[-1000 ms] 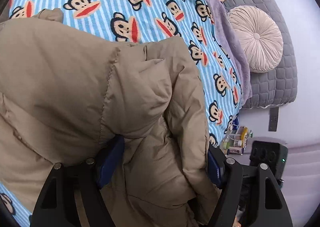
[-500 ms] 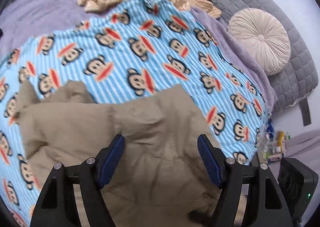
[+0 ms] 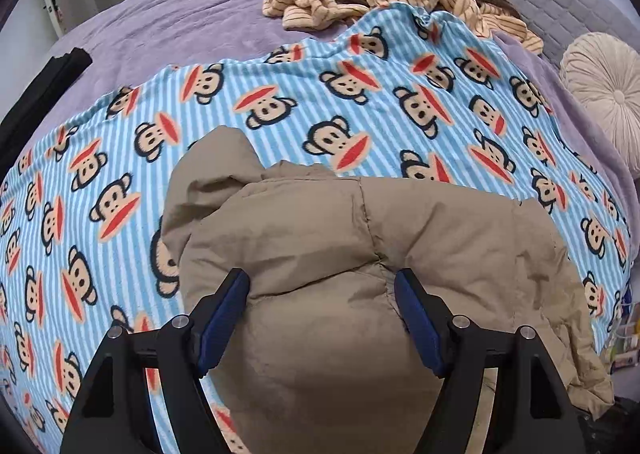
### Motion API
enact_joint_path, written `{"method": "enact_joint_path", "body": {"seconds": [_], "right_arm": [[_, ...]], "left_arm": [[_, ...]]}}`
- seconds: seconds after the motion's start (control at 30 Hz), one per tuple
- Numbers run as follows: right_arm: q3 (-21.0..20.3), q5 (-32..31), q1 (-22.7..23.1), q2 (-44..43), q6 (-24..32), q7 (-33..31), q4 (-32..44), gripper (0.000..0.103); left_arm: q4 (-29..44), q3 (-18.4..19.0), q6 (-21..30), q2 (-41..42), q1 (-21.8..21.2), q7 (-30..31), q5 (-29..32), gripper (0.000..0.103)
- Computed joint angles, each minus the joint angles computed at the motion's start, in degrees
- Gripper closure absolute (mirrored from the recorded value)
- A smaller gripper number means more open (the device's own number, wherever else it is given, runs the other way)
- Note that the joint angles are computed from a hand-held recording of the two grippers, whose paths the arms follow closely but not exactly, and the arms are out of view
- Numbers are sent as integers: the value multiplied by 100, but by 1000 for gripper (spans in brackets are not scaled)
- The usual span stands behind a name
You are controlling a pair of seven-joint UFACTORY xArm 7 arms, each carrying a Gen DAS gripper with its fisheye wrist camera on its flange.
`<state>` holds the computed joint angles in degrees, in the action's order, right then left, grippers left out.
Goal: Fold large clothes
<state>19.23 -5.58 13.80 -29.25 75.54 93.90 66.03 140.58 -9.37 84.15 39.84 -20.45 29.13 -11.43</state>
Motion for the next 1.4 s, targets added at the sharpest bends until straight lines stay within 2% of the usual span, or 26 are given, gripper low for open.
{"method": "enact_joint_path", "body": {"seconds": [0.13,0.27,0.4,0.47,0.67,0.73,0.83,0.93,1.03,1.2,1.4], "right_arm": [[36,174,1,-481,65,450,-457,85],[-77,429,7,-955,-166,563,-1122,84],[-269,889,40,-1425,-576,604,-1679,78],[-317,962,26,-1567,-473,498,-1669,71],[-318,672,-304,-1919,428,129,-1193,69],[-377,555,-446,-2102,380,-44,-1209,69],[-482,509,-516,-2156,-82,-524,-1285,69],[-620,717,-407,-1841,-712,-1121,-1325,69],[-733,1043,-214,-1462,-1087,-1641,-1374,69],[-902,1620,27,-1148,-1291,-2085,-1670,69],[-1055,1875,110,-956,-1381,-2594,-1765,69]], "left_arm": [[-819,-39,-422,-437,-222,77,78,28],[-1612,-44,-930,-867,-391,193,286,28],[-1763,-31,-1061,-908,-459,85,434,28],[-1761,-28,-1074,-895,-466,70,482,28],[-1919,3,-1228,-971,-529,-93,636,27],[-1985,13,-1288,-1005,-553,-151,701,27],[-2037,29,-1333,-1034,-588,-256,796,27],[-2049,52,-1325,-1059,-615,-383,886,27],[-2028,81,-1282,-1075,-626,-535,966,25],[-1870,123,-1033,-1098,-606,-755,1042,25],[-2086,131,-798,-1493,-338,-921,875,25]]}}
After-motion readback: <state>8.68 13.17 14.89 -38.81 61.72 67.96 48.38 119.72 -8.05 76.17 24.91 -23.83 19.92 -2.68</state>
